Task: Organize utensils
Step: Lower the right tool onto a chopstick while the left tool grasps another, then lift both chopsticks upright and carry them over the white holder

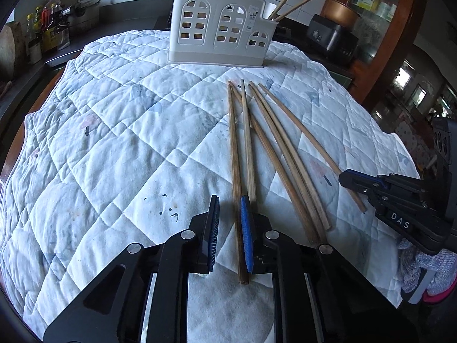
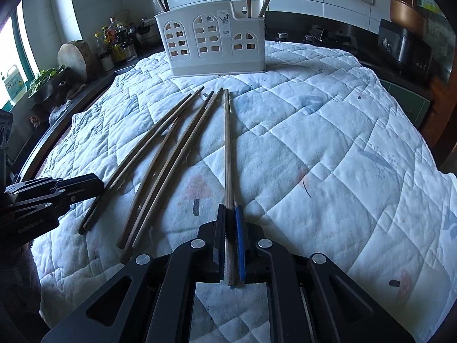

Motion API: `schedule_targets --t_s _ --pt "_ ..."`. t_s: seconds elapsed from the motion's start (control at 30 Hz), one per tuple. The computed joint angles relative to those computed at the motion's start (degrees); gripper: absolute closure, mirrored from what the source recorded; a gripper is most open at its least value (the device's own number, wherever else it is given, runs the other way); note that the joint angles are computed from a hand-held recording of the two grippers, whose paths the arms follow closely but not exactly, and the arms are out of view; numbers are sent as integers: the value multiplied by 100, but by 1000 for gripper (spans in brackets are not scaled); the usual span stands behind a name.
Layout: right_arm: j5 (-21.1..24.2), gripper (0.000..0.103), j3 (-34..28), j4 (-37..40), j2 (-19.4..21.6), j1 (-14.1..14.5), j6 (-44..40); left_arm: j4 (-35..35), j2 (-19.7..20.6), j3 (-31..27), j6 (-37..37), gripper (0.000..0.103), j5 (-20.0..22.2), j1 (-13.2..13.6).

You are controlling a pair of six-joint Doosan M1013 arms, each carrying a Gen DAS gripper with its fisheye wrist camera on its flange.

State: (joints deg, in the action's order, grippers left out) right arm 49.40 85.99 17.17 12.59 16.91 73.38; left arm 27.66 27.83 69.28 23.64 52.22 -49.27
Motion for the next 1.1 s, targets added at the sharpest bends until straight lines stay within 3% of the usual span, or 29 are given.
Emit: schedule_targets --t_s 0.57,0.73,1.1 --pt "-19 96 25 -1 8 7 9 59 222 -313 130 89 404 -55" --pt "-25 96 28 3 4 4 14 161 154 -197 -114 96 290 -57" --pt "-312 96 34 194 -198 -47 -106 805 -195 185 -708 97 -120 -92"
